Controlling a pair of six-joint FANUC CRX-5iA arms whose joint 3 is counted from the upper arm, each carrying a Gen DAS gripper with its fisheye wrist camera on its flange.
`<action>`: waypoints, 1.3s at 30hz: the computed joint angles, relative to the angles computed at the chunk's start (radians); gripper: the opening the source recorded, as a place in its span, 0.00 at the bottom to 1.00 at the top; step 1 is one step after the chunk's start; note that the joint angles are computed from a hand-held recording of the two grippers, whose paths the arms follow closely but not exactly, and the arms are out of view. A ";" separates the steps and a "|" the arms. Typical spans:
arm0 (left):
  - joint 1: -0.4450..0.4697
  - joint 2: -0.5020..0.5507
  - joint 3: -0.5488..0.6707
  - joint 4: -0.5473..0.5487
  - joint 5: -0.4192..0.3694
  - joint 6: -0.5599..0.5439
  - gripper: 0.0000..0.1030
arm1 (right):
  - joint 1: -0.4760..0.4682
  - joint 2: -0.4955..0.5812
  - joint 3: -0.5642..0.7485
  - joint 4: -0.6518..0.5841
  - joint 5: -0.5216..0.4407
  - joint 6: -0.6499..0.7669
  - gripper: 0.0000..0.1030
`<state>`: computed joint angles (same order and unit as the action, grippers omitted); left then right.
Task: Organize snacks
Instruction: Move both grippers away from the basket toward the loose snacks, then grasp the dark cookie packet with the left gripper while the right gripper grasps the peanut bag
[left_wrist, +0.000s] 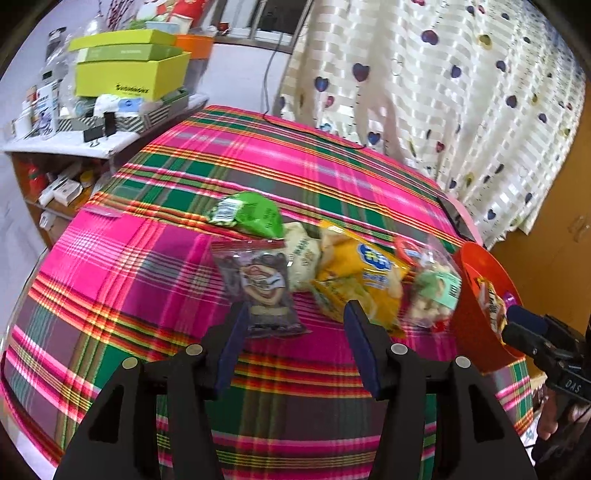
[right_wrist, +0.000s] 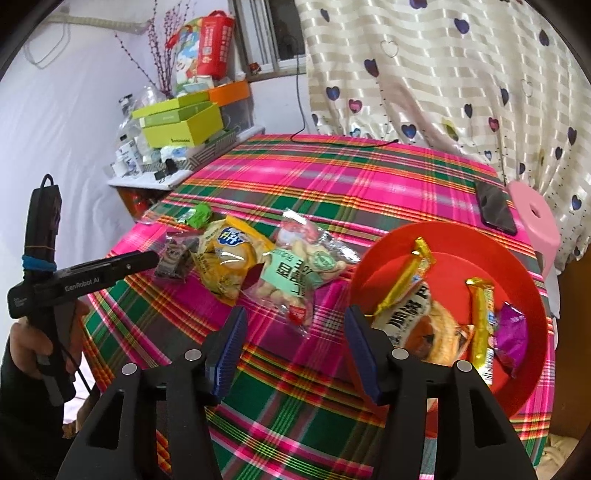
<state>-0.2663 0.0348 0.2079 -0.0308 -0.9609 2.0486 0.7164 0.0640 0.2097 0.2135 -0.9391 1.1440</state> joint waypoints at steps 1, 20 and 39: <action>0.003 0.001 -0.001 0.000 -0.001 0.002 0.53 | -0.001 0.009 0.011 -0.011 -0.005 0.007 0.52; 0.058 0.039 -0.033 0.060 0.020 -0.032 0.56 | -0.023 0.226 0.264 -0.067 -0.188 0.004 0.52; 0.034 0.119 0.063 0.000 -0.049 0.014 0.56 | -0.032 0.328 0.359 -0.028 -0.189 -0.106 0.50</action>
<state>-0.2327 0.1541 0.2712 -0.0309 -1.0096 2.0623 0.6842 0.3921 0.5682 0.1855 -1.1279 1.0378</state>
